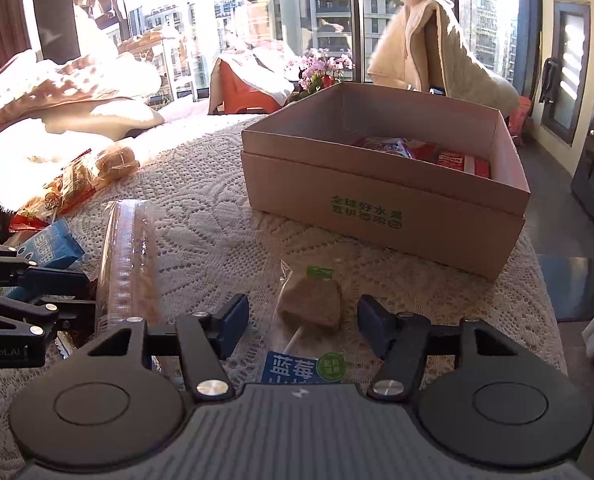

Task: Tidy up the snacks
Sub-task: 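Close the right tool on the blueberry hawthorn stick packet while the left tool holds the jelly packet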

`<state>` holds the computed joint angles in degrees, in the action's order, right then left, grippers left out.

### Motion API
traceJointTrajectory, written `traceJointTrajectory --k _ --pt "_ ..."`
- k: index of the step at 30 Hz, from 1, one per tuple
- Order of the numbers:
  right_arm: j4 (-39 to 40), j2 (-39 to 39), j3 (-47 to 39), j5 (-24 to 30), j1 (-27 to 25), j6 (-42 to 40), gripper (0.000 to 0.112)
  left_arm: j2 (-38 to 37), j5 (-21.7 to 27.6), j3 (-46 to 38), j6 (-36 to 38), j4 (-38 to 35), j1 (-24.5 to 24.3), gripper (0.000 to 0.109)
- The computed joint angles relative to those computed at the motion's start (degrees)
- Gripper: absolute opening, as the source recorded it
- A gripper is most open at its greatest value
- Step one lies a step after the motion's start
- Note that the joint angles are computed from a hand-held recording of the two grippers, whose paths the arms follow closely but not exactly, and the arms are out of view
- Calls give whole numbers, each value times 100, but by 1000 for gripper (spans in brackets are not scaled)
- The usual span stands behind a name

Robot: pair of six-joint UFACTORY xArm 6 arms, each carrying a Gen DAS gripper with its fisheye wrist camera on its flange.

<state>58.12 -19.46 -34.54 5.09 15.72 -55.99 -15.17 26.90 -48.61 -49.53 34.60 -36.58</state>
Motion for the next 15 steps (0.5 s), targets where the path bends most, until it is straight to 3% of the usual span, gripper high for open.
traceJointTrajectory --k 2,4,5,8,10,15 --pt "-612 -8 89 -160 37 449 54 -81 -4 75 115 -91 -6 45" --pt "-1263 -97 197 -196 30 906 38 -186 6 164 348 -277 -13 45" --pt "-1415 -173 223 -98 -4 1006 38 -241 -13 215 462 -386 -8 45" --pt "-1296 -393 263 127 -57 898 36 -392 -331 468 753 -546 80 45" --pt "-1158 -527 275 218 -87 779 27 -421 -534 568 643 -487 141 44" --pt "-1129 -705 359 122 -130 684 26 -296 -602 479 47 106 151 43"
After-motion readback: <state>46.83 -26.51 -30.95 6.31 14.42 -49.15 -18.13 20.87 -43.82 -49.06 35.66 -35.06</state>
